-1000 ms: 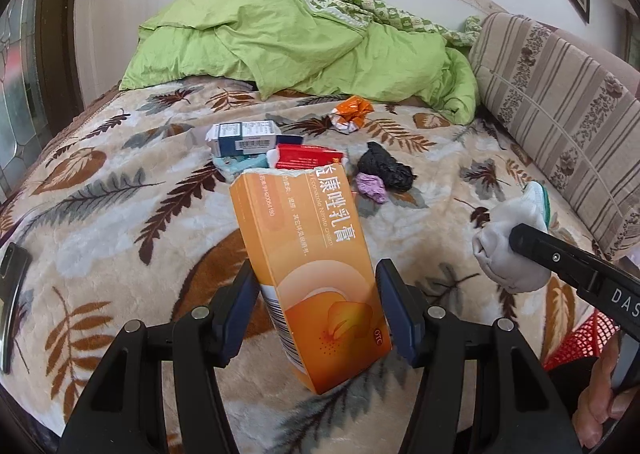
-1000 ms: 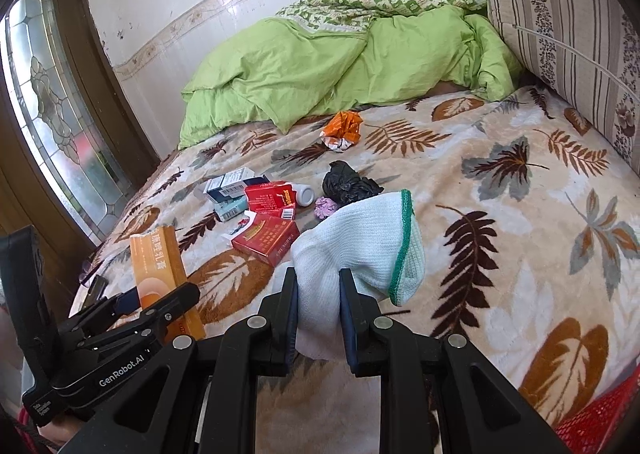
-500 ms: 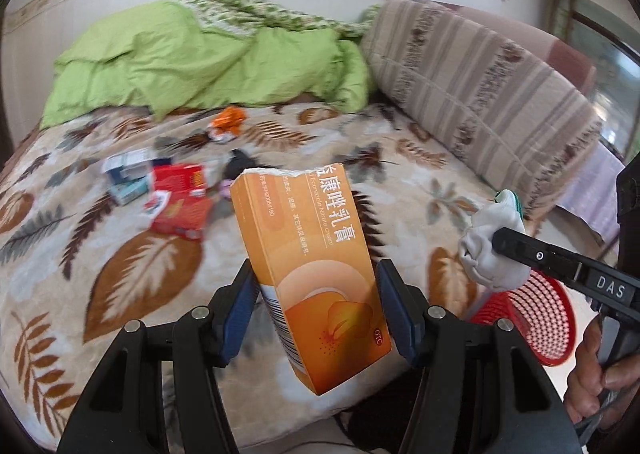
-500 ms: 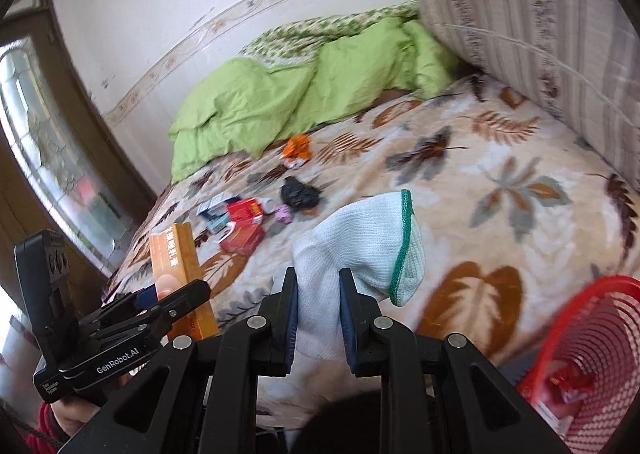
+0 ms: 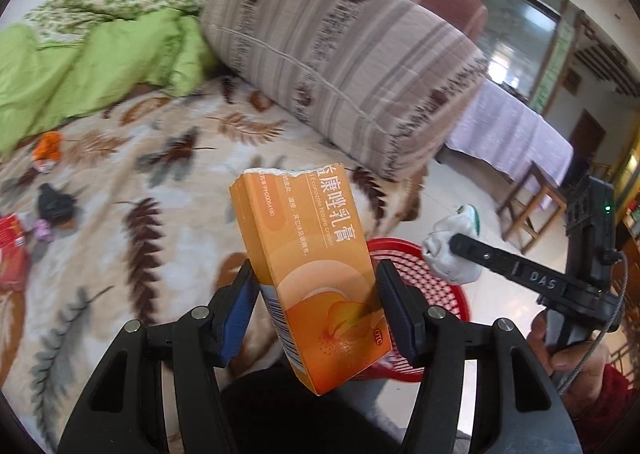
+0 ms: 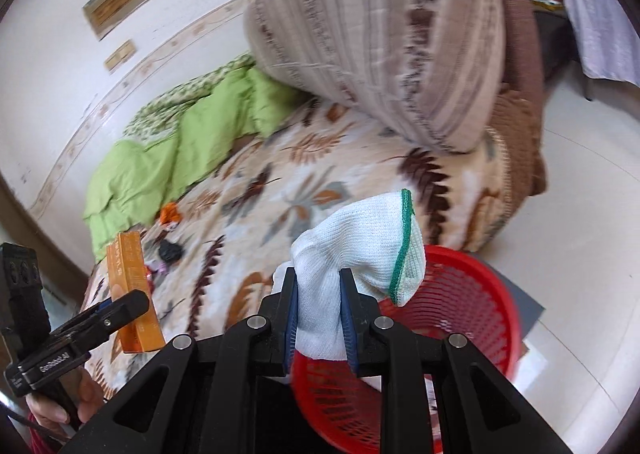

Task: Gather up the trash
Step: 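Release the orange box into the red basket with the left gripper while the right releases the mesh bag, then move the left gripper to the red cigarette pack while the right moves to the pink cloth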

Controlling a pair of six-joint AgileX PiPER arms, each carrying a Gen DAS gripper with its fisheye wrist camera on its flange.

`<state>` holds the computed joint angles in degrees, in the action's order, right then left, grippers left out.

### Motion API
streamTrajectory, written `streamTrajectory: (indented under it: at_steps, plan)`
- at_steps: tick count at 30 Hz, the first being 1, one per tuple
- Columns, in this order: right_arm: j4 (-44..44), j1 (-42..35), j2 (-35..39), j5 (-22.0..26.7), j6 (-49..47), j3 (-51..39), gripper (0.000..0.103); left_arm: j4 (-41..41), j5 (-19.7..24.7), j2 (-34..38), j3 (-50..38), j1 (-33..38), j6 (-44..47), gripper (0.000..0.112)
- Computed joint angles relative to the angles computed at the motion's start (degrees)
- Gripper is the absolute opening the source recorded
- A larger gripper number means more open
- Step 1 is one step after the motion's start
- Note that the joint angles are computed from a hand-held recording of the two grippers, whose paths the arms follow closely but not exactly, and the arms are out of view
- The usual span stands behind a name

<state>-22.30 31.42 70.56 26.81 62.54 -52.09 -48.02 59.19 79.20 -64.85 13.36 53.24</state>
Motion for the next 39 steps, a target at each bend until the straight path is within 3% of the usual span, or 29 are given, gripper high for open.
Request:
streamTrajectory:
  at_steps: [5,6,8,13,18,27,33,39]
  plan:
    - [8.2,-5.6,-3.1,0.9,-9.2,3.0,0.026,3.4,-4.3,2.3,-1.3,-11.1,-5.7,0.061]
    - [8.9,-6.2,-3.4,1.1,-10.1,3.6,0.035,3.9,-4.5,2.9,-1.7,-12.2,-6.5,0.068]
    - [8.3,-7.0,-3.8,2.3,-9.3,4.0,0.054,4.0,-4.8,4.2,-2.2,-13.9,-7.4,0.072]
    - [6.4,-8.5,-6.0,2.4,-7.4,5.4,0.055,3.7,-4.3,4.5,-1.9,-12.9,-6.0,0.072]
    - [9.2,-7.2,-3.1,0.5,-9.7,3.0,0.055,3.0,-2.7,4.4,-1.8,-5.9,-3.9,0.072]
    - [11.2,1.2,10.1,-1.5,-13.6,-9.9,0.057,0.7,1.9,7.3,-4.9,12.4,1.5,0.072]
    - [15.1,6.0,20.9,0.6,-20.1,-22.3,0.057,0.2,3.0,13.5,-9.6,22.7,2.4,0.072]
    - [23.5,9.2,35.1,6.7,-29.9,-40.9,0.057,1.0,0.8,22.2,-17.4,31.1,-1.7,0.072]
